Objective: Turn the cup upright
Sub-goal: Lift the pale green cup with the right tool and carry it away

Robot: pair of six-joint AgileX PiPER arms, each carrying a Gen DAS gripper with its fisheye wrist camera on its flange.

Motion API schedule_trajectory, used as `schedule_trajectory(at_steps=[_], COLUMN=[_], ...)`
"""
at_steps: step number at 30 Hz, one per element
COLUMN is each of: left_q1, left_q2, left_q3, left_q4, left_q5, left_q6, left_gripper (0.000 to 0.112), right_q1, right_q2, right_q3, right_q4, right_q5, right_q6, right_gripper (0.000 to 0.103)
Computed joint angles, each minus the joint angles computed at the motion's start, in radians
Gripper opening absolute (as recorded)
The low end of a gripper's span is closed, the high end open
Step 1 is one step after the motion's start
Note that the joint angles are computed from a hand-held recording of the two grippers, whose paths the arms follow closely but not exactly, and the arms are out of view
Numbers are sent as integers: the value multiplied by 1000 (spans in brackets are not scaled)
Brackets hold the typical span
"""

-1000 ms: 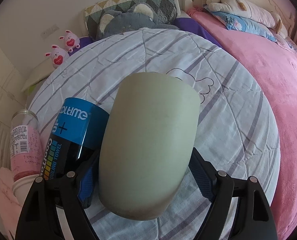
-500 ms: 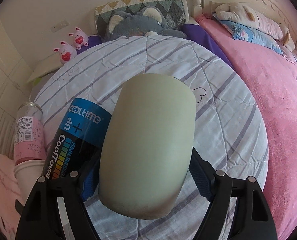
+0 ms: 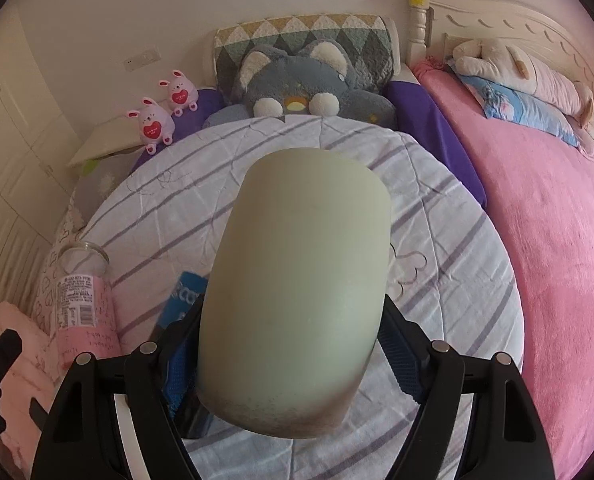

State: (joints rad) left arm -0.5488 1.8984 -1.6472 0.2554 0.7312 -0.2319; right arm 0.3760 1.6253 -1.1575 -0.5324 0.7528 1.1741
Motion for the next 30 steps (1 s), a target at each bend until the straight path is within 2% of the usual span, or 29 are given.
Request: schedule_trajectory(at_steps=[8,14,18,23,27,30], left_q1=[6,0,-5,-6,-8,-12], left_q2=[119,254,332,412,445,462], left_q3=[-196,-407,-531,-657,-716,-749], left_q4=[24,25,20,3,-11,-13], left_q5=[78,186,249,310,339,351], left_q6=[-21,-17,-3,16,25,28], left_gripper=[103,103,103,103,103,103], right_q1=[-114,-191,-212,-224,-219,-221], right_q2=[287,567,709,748,812,831], right_q3=[-404,-813,-1016,-1061,-1179,-1216], right_q4=[198,356,409,436,430,436], right_q5=[18,161,260,292,392,426], right_q6=[-357,-585,-664,-697,-727,-734], right_gripper=[80,80,80,80,80,80])
